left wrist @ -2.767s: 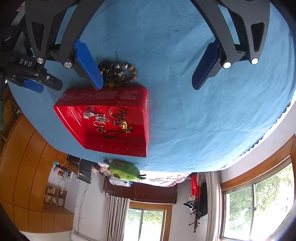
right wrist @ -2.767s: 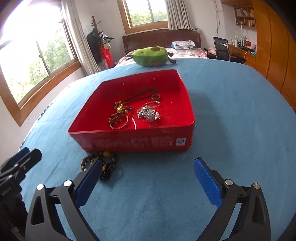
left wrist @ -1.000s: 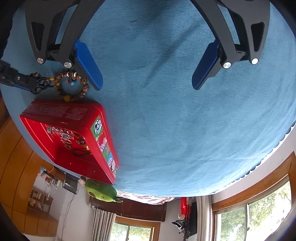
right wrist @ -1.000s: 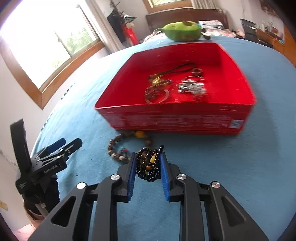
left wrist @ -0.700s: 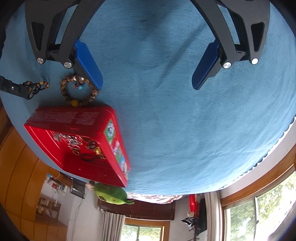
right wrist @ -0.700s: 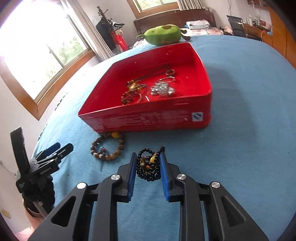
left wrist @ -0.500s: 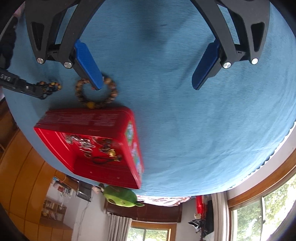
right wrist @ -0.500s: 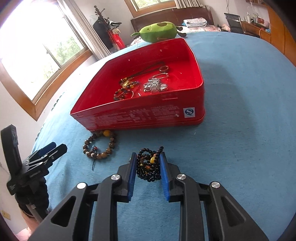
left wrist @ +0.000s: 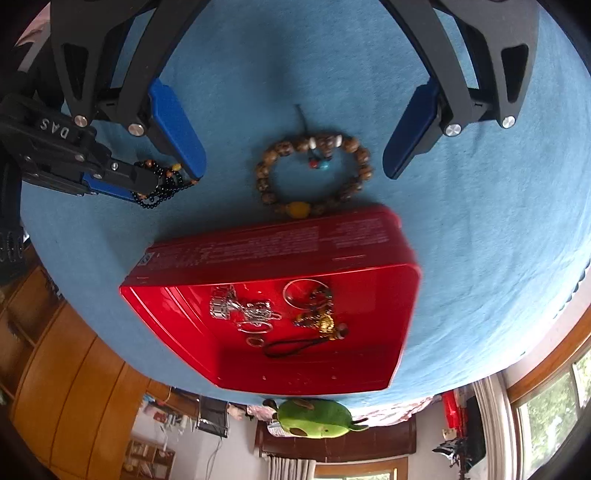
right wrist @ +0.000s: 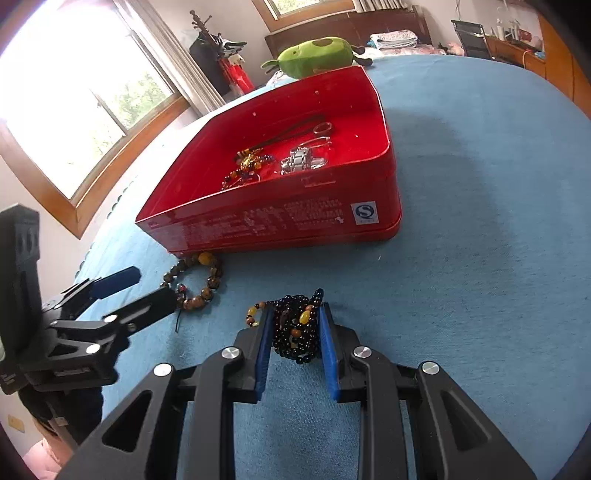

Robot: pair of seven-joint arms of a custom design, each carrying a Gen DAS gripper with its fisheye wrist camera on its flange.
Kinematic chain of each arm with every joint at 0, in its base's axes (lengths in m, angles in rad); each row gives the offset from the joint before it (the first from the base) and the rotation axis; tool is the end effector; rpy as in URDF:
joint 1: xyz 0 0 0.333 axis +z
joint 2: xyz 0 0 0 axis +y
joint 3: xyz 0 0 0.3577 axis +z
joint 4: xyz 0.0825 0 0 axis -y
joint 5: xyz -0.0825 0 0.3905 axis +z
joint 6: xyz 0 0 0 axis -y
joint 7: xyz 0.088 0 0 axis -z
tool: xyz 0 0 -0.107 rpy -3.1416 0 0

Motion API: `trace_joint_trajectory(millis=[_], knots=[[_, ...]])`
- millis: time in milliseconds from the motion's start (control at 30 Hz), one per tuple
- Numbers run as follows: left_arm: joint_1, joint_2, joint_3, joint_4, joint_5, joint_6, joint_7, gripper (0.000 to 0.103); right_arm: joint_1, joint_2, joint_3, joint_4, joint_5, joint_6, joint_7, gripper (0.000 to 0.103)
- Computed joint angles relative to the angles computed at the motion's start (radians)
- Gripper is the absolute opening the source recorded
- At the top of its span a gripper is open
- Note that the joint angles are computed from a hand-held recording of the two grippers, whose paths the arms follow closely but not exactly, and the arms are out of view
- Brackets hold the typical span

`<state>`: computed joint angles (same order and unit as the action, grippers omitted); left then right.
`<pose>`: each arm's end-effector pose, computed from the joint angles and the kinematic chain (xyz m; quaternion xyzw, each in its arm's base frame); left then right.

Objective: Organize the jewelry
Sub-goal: 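Grasp the black bead bracelet with the right tool, then the brown bracelet with the left, then carry both bead bracelets into the red tin and open both tools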

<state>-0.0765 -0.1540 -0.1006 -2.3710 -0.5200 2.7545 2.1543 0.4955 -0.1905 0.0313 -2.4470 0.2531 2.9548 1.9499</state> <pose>0.5105 -0.0723 0.4786 -0.5536 0.7776 -0.2666 0.1333 0.4425 0.2388 0.4895 -0.6357 0.6904 -0.0526 0.3412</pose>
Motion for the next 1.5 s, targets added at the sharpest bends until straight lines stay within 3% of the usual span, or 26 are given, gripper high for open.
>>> trace_joint_trajectory(millis=[33, 133, 433, 633, 700, 833, 967, 1067, 1200, 1367, 1500], knots=[[0.0, 0.004, -0.002, 0.002, 0.003, -0.001, -0.003, 0.094, 0.008, -0.001, -0.008, -0.002, 0.014, 0.001, -0.014, 0.024], [0.006, 0.019, -0.009, 0.016, 0.034, -0.025, -0.033, 0.077, 0.023, -0.004, -0.02, -0.007, 0.047, 0.004, -0.045, 0.024], [0.017, 0.075, -0.02, 0.066, 0.09, -0.102, -0.11, 0.061, 0.028, -0.011, -0.023, -0.016, 0.078, 0.009, -0.07, 0.025], [0.018, 0.095, -0.038, 0.062, 0.192, -0.053, -0.186, 0.059, 0.024, -0.01, -0.018, -0.016, 0.07, 0.009, -0.064, 0.025], [0.019, 0.098, -0.041, 0.057, 0.237, -0.032, -0.223, 0.05, 0.025, -0.01, -0.019, -0.015, 0.071, 0.009, -0.065, 0.025], [0.017, 0.097, -0.04, 0.048, 0.269, -0.01, -0.246, 0.043, 0.029, -0.006, -0.022, -0.013, 0.082, 0.007, -0.073, 0.025], [0.025, 0.09, -0.036, 0.037, 0.311, 0.007, -0.287, 0.023, 0.03, -0.005, -0.023, -0.014, 0.093, 0.007, -0.08, 0.026], [0.028, 0.079, -0.024, 0.029, 0.265, 0.001, -0.265, 0.01, 0.028, -0.003, -0.02, -0.013, 0.094, 0.003, -0.081, 0.027], [0.034, 0.059, -0.013, 0.01, 0.221, -0.004, -0.234, 0.01, 0.018, -0.001, -0.013, -0.009, 0.081, -0.007, -0.073, 0.03], [0.051, 0.029, -0.006, -0.025, 0.233, 0.004, -0.241, 0.01, 0.006, 0.009, -0.002, 0.002, 0.065, -0.029, -0.06, 0.041], [0.047, 0.024, 0.008, -0.03, 0.172, -0.005, -0.183, 0.01, -0.027, 0.017, 0.03, 0.01, -0.013, -0.045, -0.011, 0.043]])
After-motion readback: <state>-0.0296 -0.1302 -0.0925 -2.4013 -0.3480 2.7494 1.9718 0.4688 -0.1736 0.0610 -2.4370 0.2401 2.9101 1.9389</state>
